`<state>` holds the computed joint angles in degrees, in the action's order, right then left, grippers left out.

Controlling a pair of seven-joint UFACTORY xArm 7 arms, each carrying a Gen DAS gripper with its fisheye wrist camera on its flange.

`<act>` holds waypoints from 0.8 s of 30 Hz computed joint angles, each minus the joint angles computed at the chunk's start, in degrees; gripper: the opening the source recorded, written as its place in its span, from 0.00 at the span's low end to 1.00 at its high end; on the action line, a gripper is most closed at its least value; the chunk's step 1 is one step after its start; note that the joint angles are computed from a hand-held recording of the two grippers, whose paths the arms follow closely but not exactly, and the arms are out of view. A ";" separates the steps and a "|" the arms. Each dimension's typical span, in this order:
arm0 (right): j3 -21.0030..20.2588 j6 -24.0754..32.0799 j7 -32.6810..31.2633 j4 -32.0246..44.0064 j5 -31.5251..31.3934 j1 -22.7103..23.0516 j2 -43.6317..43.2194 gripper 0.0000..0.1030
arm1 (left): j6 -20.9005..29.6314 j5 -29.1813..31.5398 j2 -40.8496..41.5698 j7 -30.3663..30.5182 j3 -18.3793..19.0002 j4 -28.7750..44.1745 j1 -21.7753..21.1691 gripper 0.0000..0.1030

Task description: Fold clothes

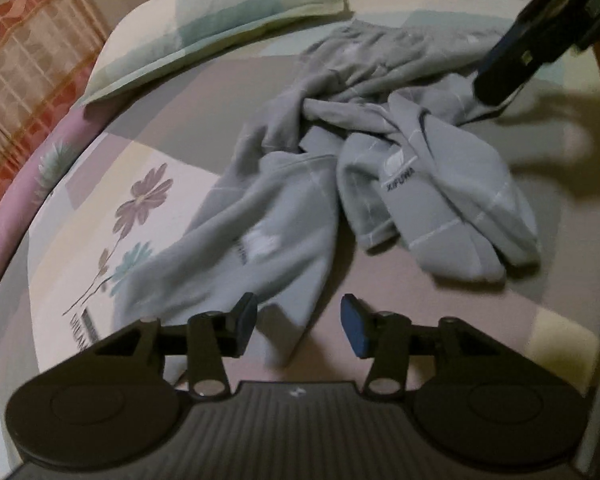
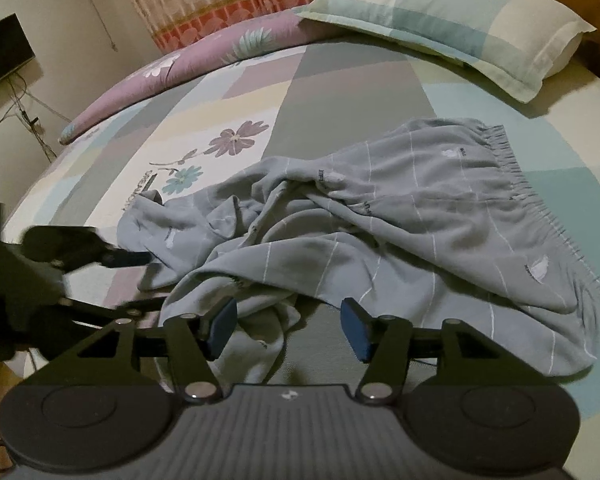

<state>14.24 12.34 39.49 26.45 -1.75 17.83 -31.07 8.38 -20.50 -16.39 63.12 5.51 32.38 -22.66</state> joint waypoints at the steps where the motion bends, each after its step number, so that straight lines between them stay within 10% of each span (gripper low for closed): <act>1: 0.19 0.18 0.34 -0.23 -0.01 -0.14 -0.58 0.62 | -1.77 -1.23 1.27 0.28 0.33 0.32 -1.16 0.44; 2: 0.37 0.38 0.69 -0.45 -0.03 -0.27 -1.17 0.62 | -2.08 -0.92 2.21 -1.08 -0.54 0.88 -0.63 0.35; 3: 0.54 0.59 1.04 -0.67 -0.06 -0.38 -1.76 0.62 | -1.43 1.24 2.48 -3.71 -2.56 1.28 1.56 0.04; 24: 2.22 0.96 1.88 0.65 -1.31 0.19 -2.49 0.62 | 2.56 38.94 -5.61 -13.30 -8.24 0.22 32.84 0.03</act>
